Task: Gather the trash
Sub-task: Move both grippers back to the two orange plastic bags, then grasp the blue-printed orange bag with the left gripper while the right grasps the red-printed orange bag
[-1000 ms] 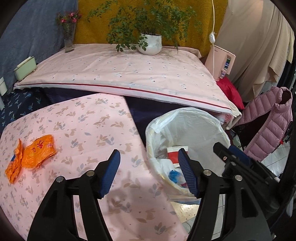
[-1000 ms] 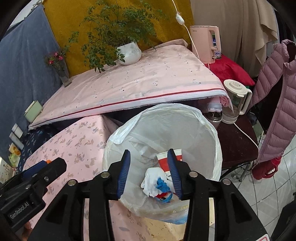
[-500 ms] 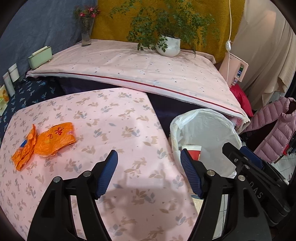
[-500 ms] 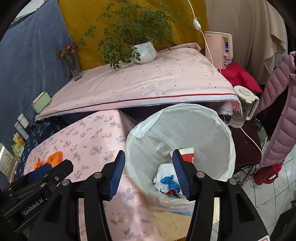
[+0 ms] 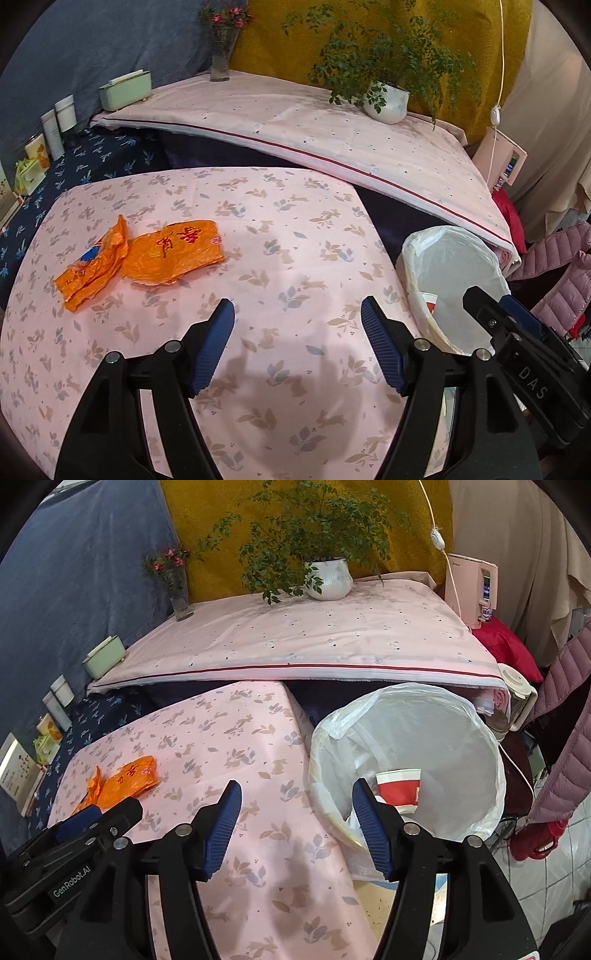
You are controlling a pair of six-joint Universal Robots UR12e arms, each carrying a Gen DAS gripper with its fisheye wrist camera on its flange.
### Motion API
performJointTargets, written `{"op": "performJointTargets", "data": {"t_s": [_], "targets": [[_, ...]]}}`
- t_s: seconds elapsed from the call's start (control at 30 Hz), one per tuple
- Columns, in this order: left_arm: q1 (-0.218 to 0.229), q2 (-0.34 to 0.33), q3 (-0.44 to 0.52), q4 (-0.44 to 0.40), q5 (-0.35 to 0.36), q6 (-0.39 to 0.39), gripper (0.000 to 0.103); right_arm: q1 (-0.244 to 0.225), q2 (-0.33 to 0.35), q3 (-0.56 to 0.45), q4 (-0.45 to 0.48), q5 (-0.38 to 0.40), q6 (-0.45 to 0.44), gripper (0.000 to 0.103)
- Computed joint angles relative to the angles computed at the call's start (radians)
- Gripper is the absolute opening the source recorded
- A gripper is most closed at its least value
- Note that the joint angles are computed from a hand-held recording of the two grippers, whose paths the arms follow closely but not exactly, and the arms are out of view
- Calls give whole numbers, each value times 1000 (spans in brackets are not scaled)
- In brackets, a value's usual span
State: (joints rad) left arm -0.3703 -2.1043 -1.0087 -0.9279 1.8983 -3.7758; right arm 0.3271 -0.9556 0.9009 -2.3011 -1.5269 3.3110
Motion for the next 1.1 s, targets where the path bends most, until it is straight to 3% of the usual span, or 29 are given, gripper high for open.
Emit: {"op": "performJointTargets", "data": {"t_s": [0.33,0.4,0.6,0.87,1.1], "targets": [[30,88,-141,1,78,-86,77,44,16,-25,41,33,-38,65],[39,109,-174,0,92,-114,81,54,20,-31,47,38,-47,68],[75,174,-271,-22,115,-220,83,81,39,-55,78,63,-66,68],[131,249,-382,-15,97,-349,83,113,89,-125,132,85,-56,70],[194,285,-445,30,48,-467,83,145,187,-277,199,94,-48,72]]}}
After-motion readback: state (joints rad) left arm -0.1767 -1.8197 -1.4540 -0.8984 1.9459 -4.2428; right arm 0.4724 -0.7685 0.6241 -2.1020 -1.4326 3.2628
